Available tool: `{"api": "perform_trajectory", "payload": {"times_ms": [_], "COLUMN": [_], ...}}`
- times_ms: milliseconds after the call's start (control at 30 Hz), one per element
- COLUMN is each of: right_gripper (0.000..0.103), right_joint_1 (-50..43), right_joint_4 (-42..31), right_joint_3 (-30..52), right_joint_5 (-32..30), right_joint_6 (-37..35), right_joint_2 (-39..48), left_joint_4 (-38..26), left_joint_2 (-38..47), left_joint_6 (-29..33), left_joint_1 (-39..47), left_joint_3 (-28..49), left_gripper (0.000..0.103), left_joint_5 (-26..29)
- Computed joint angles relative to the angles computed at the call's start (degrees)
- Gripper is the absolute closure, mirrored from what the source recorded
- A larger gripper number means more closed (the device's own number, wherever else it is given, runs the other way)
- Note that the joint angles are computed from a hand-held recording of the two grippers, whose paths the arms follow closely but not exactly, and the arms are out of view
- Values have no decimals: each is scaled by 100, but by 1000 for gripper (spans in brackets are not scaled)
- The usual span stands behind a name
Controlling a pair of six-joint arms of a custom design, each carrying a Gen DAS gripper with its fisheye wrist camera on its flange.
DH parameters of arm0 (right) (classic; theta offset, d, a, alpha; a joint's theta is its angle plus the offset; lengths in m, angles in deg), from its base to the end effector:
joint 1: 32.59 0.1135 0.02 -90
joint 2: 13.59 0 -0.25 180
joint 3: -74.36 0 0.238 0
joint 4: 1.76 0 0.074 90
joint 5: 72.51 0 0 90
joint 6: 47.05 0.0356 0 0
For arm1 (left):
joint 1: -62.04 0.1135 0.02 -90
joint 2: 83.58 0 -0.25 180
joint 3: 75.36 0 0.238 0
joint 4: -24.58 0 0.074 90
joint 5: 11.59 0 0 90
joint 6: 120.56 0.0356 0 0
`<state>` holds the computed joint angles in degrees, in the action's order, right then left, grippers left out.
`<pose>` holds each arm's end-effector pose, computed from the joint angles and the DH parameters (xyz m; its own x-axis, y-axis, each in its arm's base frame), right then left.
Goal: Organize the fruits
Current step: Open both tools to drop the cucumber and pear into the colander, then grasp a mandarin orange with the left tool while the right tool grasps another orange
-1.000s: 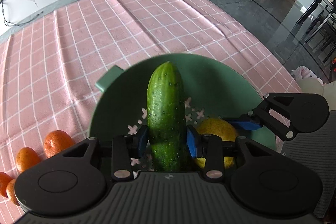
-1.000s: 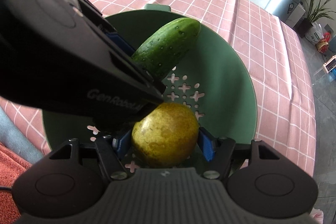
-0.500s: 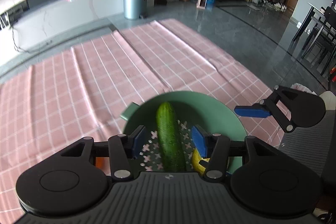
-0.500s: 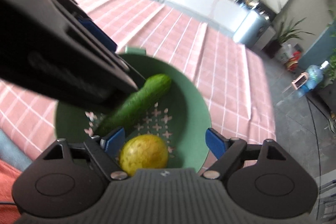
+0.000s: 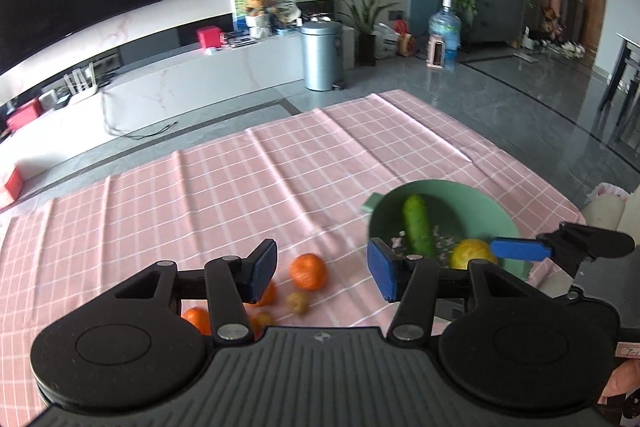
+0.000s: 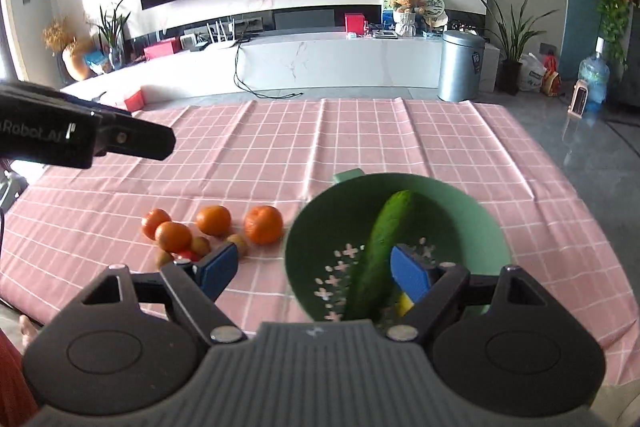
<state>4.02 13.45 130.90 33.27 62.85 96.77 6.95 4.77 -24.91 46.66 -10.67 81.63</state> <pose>0.2723 0.1903 0.0882 -0.6083 -0.0439 -0.7925 -0.2087 0.9722 0.1064 0.3014 -0.0850 0.1956 -0.6031 0.2678 -0.7514 0.3666 0.9296 0.0371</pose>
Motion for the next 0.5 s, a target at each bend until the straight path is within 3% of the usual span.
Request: {"api": "perform_trajectory", "payload": {"times_ms": [233,500], "right_gripper": [24,40], "right_joint_1": [680,700], "right_joint_4": [712,168], "right_joint_3": [92,1045], "right_joint_5": [329,140], "right_joint_6": [768,336], "right_joint_2": [492,1051], "left_joint_4": [99,372], "left_joint_2": [-191,397], "left_joint_6": [83,316], "left_joint_1": [990,1595], "left_joint_3": [-567,-657], "left_gripper": [41,41], "left_joint_5": [459,996]}}
